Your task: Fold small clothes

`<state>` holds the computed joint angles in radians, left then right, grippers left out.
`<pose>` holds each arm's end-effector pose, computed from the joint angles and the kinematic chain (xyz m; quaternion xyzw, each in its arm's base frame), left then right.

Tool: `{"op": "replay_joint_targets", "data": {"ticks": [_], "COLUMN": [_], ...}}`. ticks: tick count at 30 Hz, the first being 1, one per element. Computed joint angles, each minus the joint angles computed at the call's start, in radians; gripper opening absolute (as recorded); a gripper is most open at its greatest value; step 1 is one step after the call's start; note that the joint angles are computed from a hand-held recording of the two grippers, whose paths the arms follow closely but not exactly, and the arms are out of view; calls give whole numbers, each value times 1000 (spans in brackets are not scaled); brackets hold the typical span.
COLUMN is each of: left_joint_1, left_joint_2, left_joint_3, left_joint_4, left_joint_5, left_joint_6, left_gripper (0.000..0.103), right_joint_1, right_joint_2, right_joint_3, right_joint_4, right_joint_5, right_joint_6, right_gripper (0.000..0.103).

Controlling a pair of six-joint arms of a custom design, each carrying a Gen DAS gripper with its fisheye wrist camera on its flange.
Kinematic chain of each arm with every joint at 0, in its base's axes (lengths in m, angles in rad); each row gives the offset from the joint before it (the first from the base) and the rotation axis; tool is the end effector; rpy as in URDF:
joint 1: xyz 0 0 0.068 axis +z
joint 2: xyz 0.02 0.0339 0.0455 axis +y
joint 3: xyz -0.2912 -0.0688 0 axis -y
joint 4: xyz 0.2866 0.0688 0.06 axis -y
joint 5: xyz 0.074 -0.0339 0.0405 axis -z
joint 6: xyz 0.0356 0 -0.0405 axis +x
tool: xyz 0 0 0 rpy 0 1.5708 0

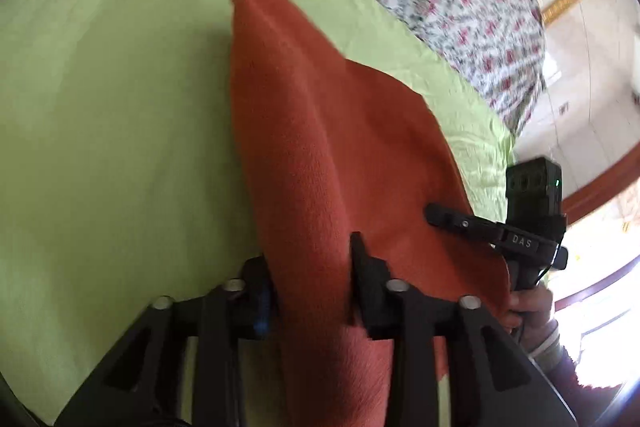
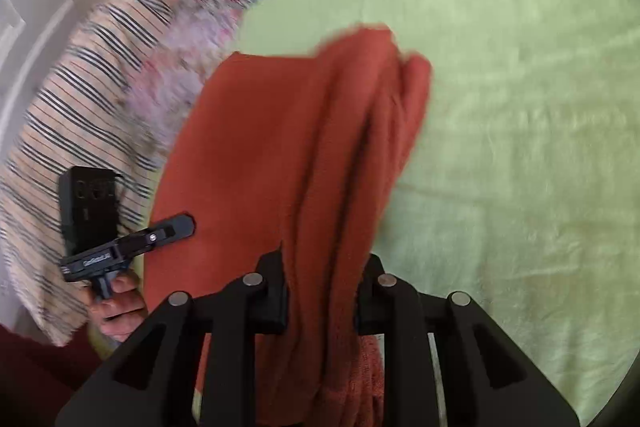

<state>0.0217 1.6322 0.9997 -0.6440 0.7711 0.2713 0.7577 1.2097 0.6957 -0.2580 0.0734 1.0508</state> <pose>0.3338 -0.0176 0.1879 0.1688 0.9026 -0.3482 0.1887 0.2013 0.1869 0.2209 0.1486 0.9087 0.2845 0.2668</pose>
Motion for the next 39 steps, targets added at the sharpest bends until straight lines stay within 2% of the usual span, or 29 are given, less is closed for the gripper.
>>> {"op": "replay_joint_targets", "data": {"ticks": [3, 4, 5, 7, 10, 12, 13, 15, 16, 17, 20, 23, 25, 28, 29, 30, 33, 34, 37, 39], "left_joint_1": [26, 29, 33, 37, 49, 34, 25, -5, -14, -31, -83, -129, -134, -108, -81, -60, 58, 89, 182, 221], "left_joint_2": [-12, -21, -30, -26, -21, -40, -49, -61, -68, -77, -101, -122, -146, -220, -263, -293, -407, -437, -532, -570], "left_joint_3": [-3, -4, -5, 4, 14, 2, -5, -17, -22, -25, -50, -77, -88, -118, -136, -149, -202, -216, -274, -312], "left_joint_4": [28, 48, 72, 98, 112, 135, 142, 155, 157, 158, 180, 208, 198, 142, 114, 97, -11, -47, -156, -206], "left_joint_5": [-2, -19, -34, -46, -68, -107, -125, -159, -174, -197, -271, -350, -367, -326, -306, -291, -195, -166, -105, -86], "left_joint_6": [-30, -46, -63, -83, -93, -101, -102, -113, -109, -107, -101, -97, -78, -29, 11, 38, 191, 240, 402, 467], "left_gripper": [53, 59, 60, 60, 60, 60, 58, 54, 45, 41, 41, 41, 41, 40, 40, 40, 41, 42, 43, 46], "right_joint_1": [-12, -9, -7, 7, 0, -33, -57, -101, -110, -112, -97, -134, -142, -118, -99, -74, 43, 92, 277, 376], "right_joint_2": [-19, -26, -31, -37, 8, 27, 57, 136, 157, 145, 74, 124, 143, 112, 94, 73, -39, -58, -73, -68], "right_joint_3": [17, 35, 60, 100, 199, 217, 236, 277, 289, 284, 255, 236, 206, 207, 213, 218, 188, 186, 188, 179], "right_joint_4": [-86, -135, -195, -282, -354, -317, -298, -288, -285, -257, -233, -273, -233, -264, -287, -311, -341, -360, -439, -471], "right_joint_5": [7, 26, 56, 130, 241, 231, 213, 162, 147, 156, 224, 185, 151, 199, 226, 251, 306, 336, 440, 479], "right_joint_6": [13, 23, 30, 39, -10, -55, -77, -107, -107, -115, -119, -96, -90, -45, -26, -8, 64, 96, 239, 339], "right_gripper": [42, 51, 57, 61, 61, 59, 53, 26, 9, 9, 8, 8, 8, 10, 15, 15, 16, 19, 44, 45]}}
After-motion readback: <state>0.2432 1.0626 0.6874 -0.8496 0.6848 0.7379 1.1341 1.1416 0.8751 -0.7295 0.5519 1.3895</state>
